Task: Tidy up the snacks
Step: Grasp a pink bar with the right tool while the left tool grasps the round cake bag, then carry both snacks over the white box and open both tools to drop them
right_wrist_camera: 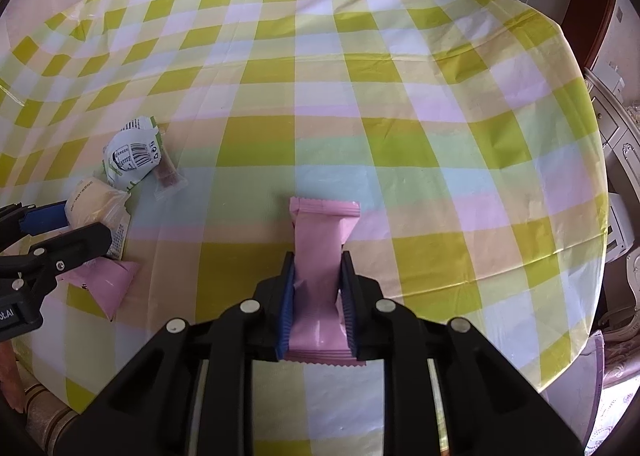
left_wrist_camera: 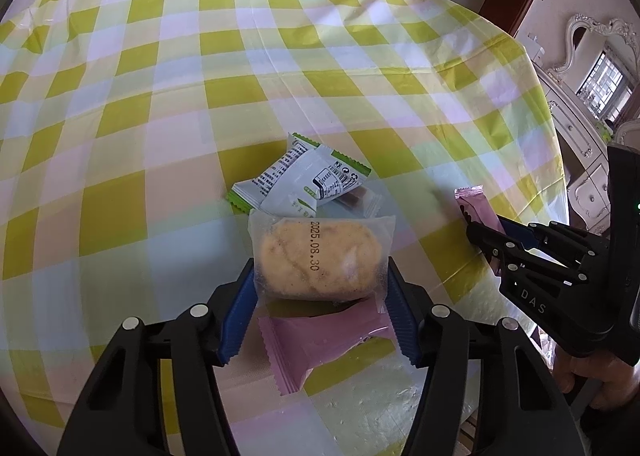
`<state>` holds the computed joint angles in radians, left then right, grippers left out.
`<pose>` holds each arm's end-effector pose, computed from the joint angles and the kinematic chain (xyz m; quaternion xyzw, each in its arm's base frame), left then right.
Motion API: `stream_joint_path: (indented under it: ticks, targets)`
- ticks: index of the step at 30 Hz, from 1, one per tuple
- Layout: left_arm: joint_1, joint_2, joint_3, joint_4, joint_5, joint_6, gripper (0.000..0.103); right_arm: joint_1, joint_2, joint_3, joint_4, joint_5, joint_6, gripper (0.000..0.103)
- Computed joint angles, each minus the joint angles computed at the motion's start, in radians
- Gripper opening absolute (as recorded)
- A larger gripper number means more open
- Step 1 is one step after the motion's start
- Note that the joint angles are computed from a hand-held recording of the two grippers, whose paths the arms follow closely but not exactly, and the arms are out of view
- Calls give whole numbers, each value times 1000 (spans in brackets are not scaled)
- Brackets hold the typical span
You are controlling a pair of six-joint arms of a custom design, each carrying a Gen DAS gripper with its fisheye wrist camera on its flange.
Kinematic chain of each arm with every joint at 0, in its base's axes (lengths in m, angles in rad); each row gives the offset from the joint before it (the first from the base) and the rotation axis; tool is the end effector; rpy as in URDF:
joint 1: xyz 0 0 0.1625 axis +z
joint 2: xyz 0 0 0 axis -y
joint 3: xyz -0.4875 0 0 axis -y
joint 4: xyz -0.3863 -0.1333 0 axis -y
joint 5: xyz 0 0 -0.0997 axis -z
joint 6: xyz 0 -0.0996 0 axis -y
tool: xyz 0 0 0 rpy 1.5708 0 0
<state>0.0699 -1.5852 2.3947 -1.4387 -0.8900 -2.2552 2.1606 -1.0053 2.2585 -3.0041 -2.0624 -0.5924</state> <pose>-0.2413 -0.2134 0.2441 -0.1686 0.8368 -0.4129 0.3176 0.3474 -0.3639 0.1386 0.5202 -0.8143 0.0869 0.2425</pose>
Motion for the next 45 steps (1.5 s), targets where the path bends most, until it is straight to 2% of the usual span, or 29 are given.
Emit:
stream_joint_path:
  ticks: [6, 18, 22, 28, 32, 37, 42, 45]
  targets:
    - [-10, -1, -2, 5, 8, -11, 57, 5, -4, 7, -30, -3, -6, 21]
    - [-68, 32, -82, 176, 52, -138, 57, -6, -56, 12, -11, 27, 15, 21]
    - [-29, 87, -104, 45, 109, 17, 57, -23, -97, 15, 13, 33, 24, 21]
    - [66, 226, -112, -337, 145, 372, 57, -82, -173, 24, 42, 18, 23, 21]
    - [123, 340, -146, -560, 113, 614, 57, -138, -230, 33, 49, 0, 2, 21]
    - [182, 469, -182, -830, 48, 864, 57, -218, -295, 36, 64, -31, -29, 21]
    - [230, 570, -232, -984, -30, 1031, 58, -301, -339, 45, 40, -77, -72, 21]
    - [248, 620, -272, -1008, -56, 1100, 58, -348, -360, 48, 21, -98, -94, 21]
